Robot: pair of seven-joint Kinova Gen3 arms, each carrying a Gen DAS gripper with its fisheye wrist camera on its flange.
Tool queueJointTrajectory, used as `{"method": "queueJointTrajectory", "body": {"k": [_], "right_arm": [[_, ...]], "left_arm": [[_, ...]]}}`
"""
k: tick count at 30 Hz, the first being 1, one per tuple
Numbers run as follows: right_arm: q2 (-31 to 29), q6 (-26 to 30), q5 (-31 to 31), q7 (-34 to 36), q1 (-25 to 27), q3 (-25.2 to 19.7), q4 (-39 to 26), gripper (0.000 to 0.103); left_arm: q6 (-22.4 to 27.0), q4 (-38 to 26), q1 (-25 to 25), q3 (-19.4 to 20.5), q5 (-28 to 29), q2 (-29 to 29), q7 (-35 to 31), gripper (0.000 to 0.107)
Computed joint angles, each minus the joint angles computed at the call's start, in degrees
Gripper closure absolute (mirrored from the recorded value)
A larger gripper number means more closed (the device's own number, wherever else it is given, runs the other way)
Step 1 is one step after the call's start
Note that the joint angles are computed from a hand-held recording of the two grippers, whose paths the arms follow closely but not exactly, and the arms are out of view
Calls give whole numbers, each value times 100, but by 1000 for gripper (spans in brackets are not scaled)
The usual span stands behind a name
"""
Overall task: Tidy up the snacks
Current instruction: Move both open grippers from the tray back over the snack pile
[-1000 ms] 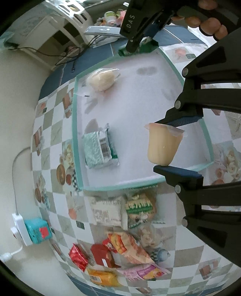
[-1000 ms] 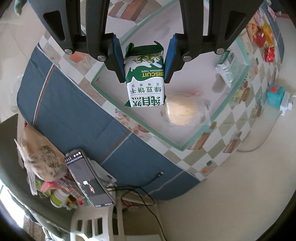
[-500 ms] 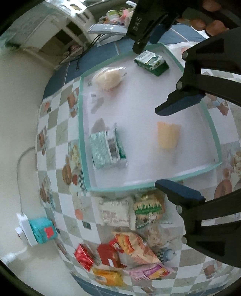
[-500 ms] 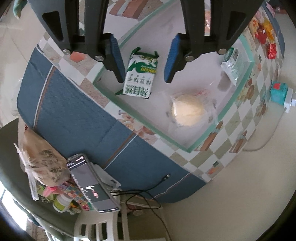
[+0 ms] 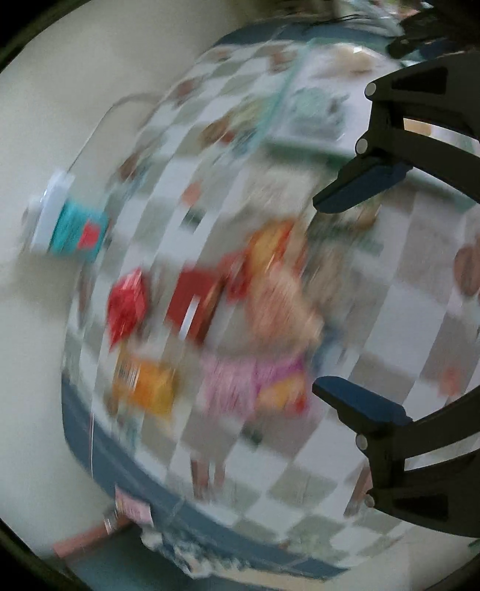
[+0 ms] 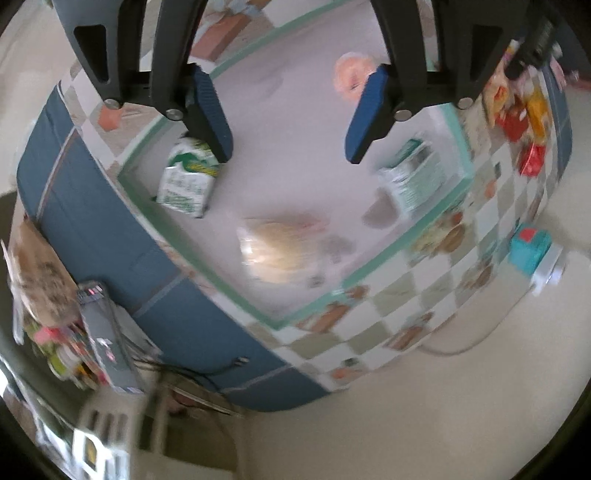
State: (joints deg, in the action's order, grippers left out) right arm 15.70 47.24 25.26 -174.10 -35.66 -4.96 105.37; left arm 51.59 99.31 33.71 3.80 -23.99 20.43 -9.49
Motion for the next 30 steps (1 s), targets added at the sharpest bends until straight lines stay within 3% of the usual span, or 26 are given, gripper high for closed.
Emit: {"method": "queueJointTrajectory", "body": {"k": [3, 12, 16, 21, 26, 30], "right_arm": [[110, -63, 78, 187, -194, -131, -214, 32], [576, 153, 238, 599, -933, -162, -981, 29], [624, -198, 72, 932, -1009, -237, -1081, 28], [970, -2, 175, 1266, -1424, -178, -1596, 27], [1116, -587, -183, 1710, -1355, -189, -1612, 27], [1155, -890, -339, 1752, -1390, 15, -1513, 15]], "left_arm": [[150, 288, -105, -170, -122, -225, 279, 10], [152, 1211, -948, -191, -130, -816, 647, 10], [31, 1472, -1228, -131, -166, -1032, 767, 10], [-38, 1728, -1471, -66, -246, -1281, 1024, 10], [-90, 1883, -1699, -4, -245, -1413, 1062, 10], [-341, 1993, -1908, 8, -48, -1456, 811, 10]]}}
